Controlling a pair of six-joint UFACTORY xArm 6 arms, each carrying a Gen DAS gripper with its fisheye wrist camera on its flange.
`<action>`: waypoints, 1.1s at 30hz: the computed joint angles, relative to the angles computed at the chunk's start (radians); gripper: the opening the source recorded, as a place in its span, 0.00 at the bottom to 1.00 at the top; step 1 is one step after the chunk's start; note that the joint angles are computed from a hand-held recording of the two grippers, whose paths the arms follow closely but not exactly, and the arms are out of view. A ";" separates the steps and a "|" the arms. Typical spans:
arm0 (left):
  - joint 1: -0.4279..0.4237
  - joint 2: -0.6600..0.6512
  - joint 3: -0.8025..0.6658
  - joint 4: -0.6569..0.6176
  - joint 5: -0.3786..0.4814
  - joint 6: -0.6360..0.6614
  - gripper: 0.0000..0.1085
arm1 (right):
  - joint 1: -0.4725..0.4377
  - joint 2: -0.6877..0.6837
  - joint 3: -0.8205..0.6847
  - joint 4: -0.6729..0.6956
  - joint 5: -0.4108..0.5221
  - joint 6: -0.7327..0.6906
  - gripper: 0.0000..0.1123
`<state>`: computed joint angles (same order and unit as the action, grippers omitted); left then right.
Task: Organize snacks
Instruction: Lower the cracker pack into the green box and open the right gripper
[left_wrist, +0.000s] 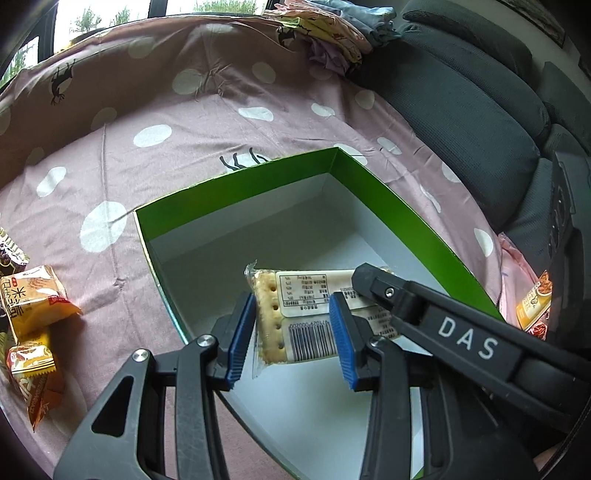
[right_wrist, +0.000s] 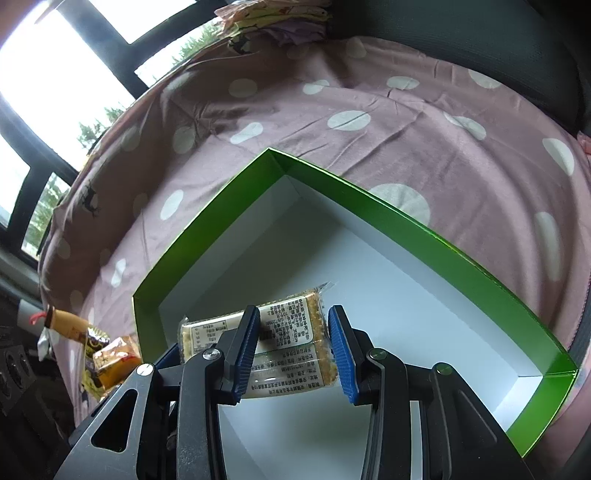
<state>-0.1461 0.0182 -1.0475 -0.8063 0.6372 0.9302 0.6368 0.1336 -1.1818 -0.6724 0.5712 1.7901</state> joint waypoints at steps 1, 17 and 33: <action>-0.001 0.001 0.000 0.003 -0.003 -0.003 0.37 | -0.002 0.004 0.000 0.008 -0.004 -0.005 0.37; 0.011 0.016 -0.001 -0.001 -0.052 0.023 0.36 | 0.011 0.064 -0.070 0.066 0.006 -0.081 0.37; 0.017 0.017 0.003 0.022 -0.076 0.022 0.35 | 0.012 0.084 -0.087 0.106 -0.007 -0.139 0.37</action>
